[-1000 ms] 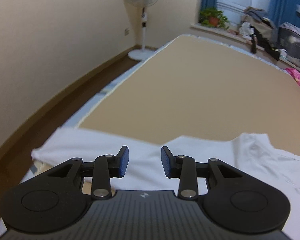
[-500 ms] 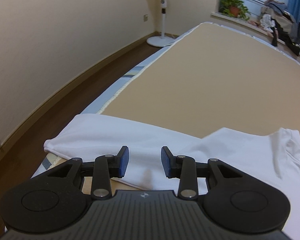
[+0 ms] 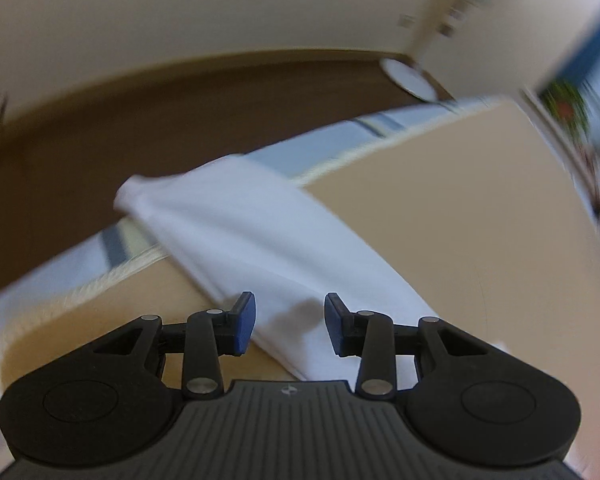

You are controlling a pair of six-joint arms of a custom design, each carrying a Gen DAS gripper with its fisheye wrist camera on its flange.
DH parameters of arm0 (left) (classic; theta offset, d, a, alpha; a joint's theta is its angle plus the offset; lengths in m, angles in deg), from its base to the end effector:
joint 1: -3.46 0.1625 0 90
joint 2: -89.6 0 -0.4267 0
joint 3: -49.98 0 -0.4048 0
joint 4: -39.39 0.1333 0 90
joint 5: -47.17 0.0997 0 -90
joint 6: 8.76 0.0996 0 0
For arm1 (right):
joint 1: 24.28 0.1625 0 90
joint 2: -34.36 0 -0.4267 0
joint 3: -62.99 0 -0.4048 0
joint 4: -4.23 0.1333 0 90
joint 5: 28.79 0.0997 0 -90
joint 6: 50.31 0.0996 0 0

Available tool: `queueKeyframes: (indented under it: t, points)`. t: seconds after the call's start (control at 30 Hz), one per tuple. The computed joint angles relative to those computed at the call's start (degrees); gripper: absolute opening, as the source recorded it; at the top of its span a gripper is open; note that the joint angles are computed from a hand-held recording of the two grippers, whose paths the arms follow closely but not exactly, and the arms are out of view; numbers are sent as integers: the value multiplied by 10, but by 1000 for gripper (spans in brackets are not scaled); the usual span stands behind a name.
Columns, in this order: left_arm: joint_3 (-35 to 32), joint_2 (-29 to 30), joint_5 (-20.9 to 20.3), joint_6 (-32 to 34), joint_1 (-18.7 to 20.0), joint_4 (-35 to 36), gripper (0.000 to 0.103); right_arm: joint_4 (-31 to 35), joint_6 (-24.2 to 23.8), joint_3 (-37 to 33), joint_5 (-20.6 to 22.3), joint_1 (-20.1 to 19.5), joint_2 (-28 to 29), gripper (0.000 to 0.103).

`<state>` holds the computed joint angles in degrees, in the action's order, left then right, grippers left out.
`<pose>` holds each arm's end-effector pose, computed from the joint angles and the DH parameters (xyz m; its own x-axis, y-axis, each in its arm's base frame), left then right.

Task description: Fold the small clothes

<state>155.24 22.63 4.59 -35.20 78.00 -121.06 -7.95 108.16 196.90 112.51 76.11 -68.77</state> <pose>0.0379 -0.6381 0.3004 -0.7780 -0.5401 -0.3211 -0.1348 0.6427 -0.7542 0.1048 -0.2635 0.2565 -0.6751 0.4567 0.5794 -0.3282 0.5175 -0.7903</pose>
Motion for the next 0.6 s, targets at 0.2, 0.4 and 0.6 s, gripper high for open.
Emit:
queueKeyframes:
  t: [0.2,0.4,0.6]
  points:
    - [-1,-11,-28,-66,27,-20,13,16,7,-4,-12,-8,-4,28]
    - [9,10,64,17,-10,-87,0,24,-4,-9,-22,-11,1,28]
    - [94,52,-2,355,-159,-363,0,39,31,-21,-1,13,18,28]
